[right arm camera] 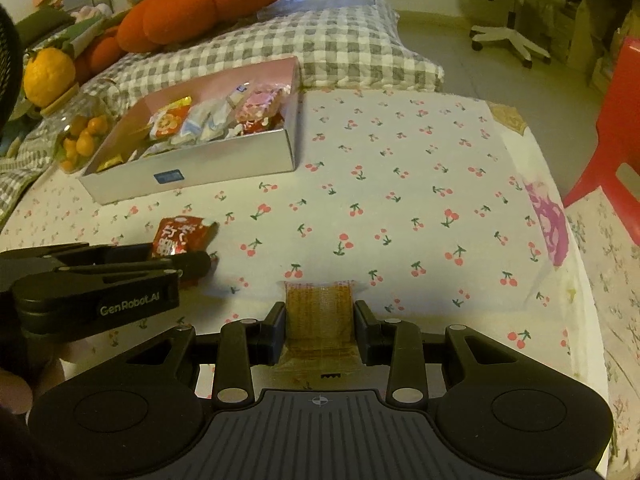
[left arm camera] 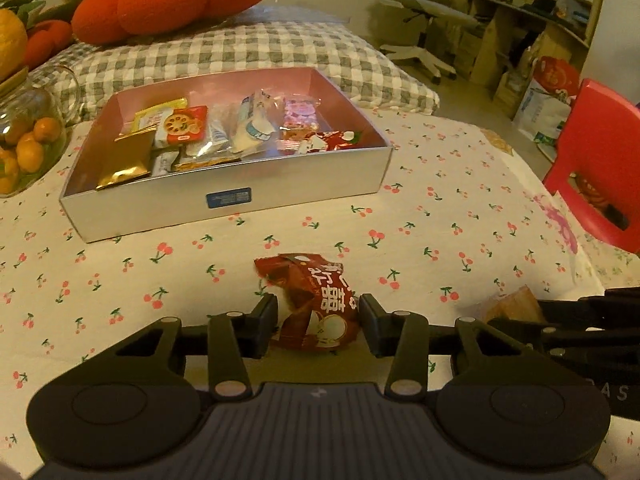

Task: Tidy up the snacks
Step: 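Carry the red candy and wafer biscuit over the silver box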

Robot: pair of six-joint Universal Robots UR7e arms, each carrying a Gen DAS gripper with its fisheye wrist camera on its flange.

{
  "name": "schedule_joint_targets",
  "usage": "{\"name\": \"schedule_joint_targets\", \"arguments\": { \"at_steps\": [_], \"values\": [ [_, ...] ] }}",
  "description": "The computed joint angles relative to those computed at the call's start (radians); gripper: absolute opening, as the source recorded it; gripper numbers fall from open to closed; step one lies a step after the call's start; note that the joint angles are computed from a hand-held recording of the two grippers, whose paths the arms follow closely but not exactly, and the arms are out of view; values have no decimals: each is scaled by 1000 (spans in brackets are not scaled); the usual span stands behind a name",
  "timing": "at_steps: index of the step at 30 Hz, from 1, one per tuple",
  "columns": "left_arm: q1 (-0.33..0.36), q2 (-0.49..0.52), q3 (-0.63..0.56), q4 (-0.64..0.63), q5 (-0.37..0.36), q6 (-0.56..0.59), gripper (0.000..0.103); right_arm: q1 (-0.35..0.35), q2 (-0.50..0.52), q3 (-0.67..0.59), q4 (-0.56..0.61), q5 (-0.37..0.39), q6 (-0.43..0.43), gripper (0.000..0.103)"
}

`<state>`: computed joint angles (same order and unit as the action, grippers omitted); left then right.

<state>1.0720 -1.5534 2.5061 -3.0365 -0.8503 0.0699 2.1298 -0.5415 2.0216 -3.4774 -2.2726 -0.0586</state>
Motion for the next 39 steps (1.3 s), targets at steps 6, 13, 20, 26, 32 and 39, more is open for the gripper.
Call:
{"name": "schedule_joint_targets", "arguments": {
  "at_steps": [6, 13, 20, 26, 32, 39],
  "values": [
    [13, -45, -11, 36, -7, 23, 39, 12, 10, -24, 9, 4, 0, 34],
    [33, -100, -28, 65, -20, 46, 35, 26, 26, -64, 26, 9, 6, 34],
    [59, -149, -49, 117, -61, 51, 32, 41, 43, -104, 44, 18, 16, 34],
    [69, -183, -67, 133, -83, 58, 31, 53, 52, -136, 51, 34, 23, 34],
    [79, -195, -91, 125, -99, 55, 31, 66, 58, -176, 44, 64, 38, 34],
    [81, -193, -109, 103, -100, 62, 31, 67, 77, -234, 40, 87, 71, 34]
  ]
}}
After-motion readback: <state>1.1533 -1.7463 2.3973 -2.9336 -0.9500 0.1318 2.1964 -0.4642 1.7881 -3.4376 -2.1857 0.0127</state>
